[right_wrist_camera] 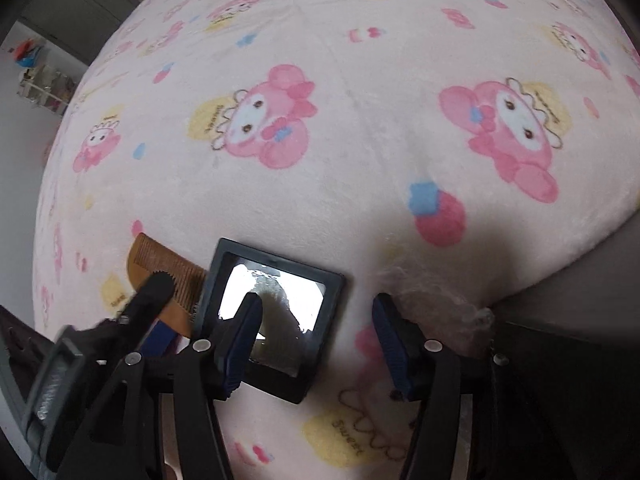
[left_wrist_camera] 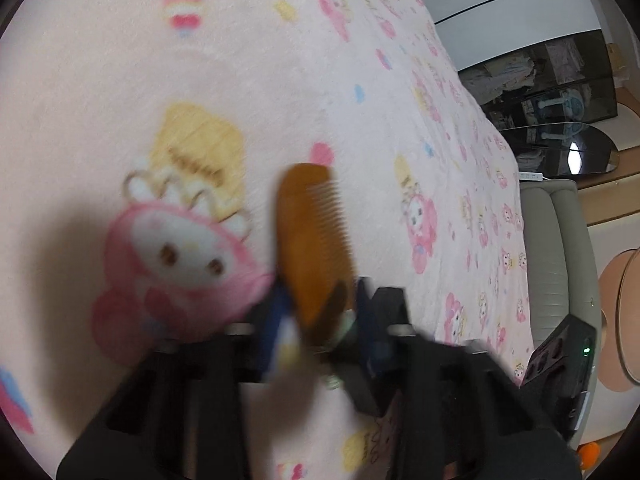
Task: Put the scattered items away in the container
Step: 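Lower the left tool onto the wooden comb and close on it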
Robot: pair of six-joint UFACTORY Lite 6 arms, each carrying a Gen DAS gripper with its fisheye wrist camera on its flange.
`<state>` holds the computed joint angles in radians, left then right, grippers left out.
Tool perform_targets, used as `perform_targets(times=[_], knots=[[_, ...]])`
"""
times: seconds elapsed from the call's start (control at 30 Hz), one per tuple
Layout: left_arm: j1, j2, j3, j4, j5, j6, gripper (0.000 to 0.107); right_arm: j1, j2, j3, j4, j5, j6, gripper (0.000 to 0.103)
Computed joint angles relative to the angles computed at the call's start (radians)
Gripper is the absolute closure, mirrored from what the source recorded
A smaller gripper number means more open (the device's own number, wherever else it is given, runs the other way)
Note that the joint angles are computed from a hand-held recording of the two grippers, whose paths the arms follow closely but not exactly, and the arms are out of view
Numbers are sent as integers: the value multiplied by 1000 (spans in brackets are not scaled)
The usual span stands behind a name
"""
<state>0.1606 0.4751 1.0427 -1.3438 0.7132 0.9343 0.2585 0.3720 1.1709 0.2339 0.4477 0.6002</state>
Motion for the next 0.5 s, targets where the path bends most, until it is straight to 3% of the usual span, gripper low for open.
perform_targets(times=[0.07, 0.23, 0.37, 0.5], knots=[[41, -17, -53, -44, 65, 63, 92, -4, -25, -40, 175, -28, -179, 57], [110, -225, -245, -9, 48, 89, 95, 19, -97, -126, 426, -34, -430, 68], [237, -499, -427, 128, 87, 40, 98, 45, -218, -245, 656, 1, -640, 75], [427, -844, -623, 315, 203, -49, 99, 135, -383, -375, 699, 14, -648, 76]])
